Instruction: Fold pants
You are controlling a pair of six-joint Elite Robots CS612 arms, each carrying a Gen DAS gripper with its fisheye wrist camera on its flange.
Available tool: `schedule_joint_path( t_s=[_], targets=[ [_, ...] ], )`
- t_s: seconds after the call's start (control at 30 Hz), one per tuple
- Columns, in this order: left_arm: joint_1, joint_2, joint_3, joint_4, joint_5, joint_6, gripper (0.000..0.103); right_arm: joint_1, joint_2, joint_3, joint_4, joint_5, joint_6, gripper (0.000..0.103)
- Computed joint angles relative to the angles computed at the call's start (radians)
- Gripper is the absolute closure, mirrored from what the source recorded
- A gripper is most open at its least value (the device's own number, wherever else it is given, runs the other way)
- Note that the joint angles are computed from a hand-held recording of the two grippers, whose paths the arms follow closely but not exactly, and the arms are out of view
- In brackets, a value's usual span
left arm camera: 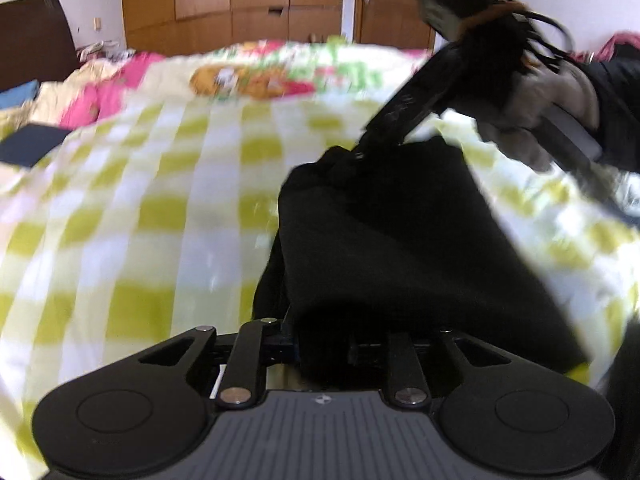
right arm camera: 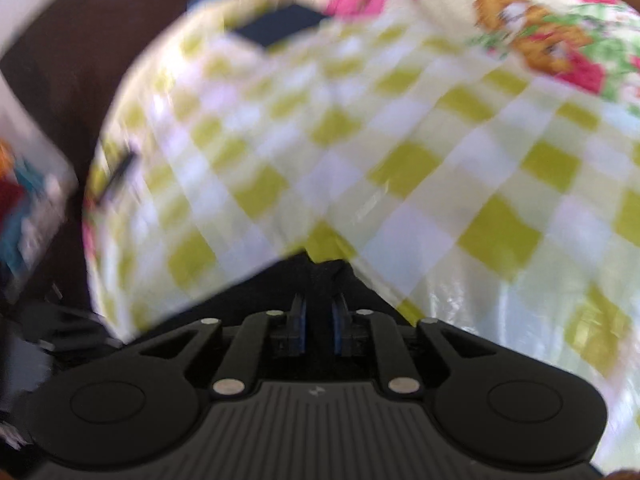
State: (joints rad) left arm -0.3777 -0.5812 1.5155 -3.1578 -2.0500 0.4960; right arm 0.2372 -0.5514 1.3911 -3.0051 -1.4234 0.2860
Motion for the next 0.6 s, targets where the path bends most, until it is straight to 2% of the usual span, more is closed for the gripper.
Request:
schedule_joint_path(
  t_s=[0.03,0.07,0.13,0.23,0.3,0.33,0.4,0.47,0.53,0.6],
  targets=[
    [0.002,-0.001,0.006,-0.001,0.008,0.000,0.059,-0.005,0.012,-0.010,-0.004,0.003,0.024,0.047],
    [0.006,-0.004,0.008,0.003,0.004,0.003,0.058,-0.013,0.013,-0.009,-0.011,0.014,0.045,0.042],
    [0.019,-0.013,0.012,0.029,-0.023,0.043,0.056,-0.023,-0.003,0.020,-0.065,0.007,0.104,0.041],
    [0.034,-0.032,0.025,0.049,-0.013,0.094,0.054,-0.014,-0.045,0.093,-0.217,-0.107,0.170,0.041],
    [0.040,-0.039,0.029,0.002,0.022,0.084,0.054,0.003,-0.066,0.140,-0.344,-0.182,0.199,0.039],
    [0.044,-0.040,0.026,-0.017,0.024,0.066,0.054,0.011,-0.070,0.154,-0.385,-0.193,0.186,0.039],
    [0.050,-0.033,0.009,-0.071,0.005,0.010,0.053,0.024,-0.070,0.156,-0.413,-0.155,0.150,0.039],
    [0.047,-0.019,-0.009,-0.137,-0.026,-0.019,0.053,0.033,-0.054,0.127,-0.367,-0.100,0.112,0.040],
    [0.036,-0.004,-0.018,-0.187,-0.072,-0.025,0.053,0.041,-0.029,0.092,-0.317,-0.077,0.087,0.043],
    [0.019,0.016,-0.022,-0.224,-0.098,-0.015,0.053,0.046,-0.008,0.095,-0.339,-0.103,0.170,0.043]
  ],
)
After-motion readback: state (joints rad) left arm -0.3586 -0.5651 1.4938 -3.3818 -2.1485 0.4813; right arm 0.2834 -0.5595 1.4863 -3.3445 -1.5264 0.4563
